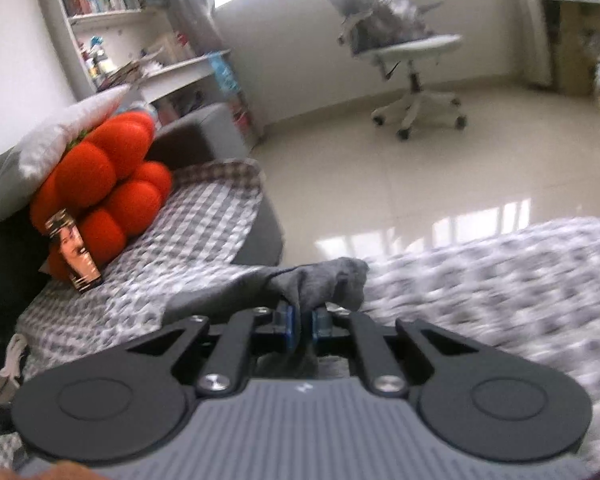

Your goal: Fold clothes

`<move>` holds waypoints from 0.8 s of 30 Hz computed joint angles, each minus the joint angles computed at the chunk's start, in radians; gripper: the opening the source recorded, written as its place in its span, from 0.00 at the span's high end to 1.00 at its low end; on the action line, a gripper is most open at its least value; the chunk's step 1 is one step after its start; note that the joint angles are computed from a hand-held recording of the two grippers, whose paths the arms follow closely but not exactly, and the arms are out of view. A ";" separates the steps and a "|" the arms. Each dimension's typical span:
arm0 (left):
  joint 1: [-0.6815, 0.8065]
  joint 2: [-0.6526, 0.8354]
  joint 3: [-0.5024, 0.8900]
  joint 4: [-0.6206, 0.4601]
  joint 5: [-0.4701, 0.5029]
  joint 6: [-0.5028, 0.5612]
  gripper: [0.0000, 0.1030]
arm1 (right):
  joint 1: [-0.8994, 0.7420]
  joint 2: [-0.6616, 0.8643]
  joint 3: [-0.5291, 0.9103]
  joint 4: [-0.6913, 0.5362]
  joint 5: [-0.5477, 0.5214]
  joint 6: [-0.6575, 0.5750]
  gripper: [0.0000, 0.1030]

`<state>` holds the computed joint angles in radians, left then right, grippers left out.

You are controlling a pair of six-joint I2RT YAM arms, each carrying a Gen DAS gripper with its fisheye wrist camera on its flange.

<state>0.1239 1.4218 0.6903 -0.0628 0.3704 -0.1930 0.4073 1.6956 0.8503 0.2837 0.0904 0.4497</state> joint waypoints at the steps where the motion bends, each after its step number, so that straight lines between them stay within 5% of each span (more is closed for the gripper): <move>1: 0.004 0.001 0.001 -0.001 0.001 0.001 0.38 | -0.011 -0.033 -0.026 -0.002 0.012 -0.012 0.92; 15: 0.013 0.033 0.028 -0.067 -0.021 0.087 0.37 | -0.203 -0.435 -0.338 -0.152 0.026 -0.040 0.92; 24: 0.009 0.060 0.027 -0.108 0.040 0.147 0.37 | -0.201 -0.308 -0.379 -0.160 0.031 -0.001 0.92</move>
<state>0.1326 1.4822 0.7169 -0.1704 0.4101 -0.0460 0.2068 1.3878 0.4714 0.1241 0.1212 0.4486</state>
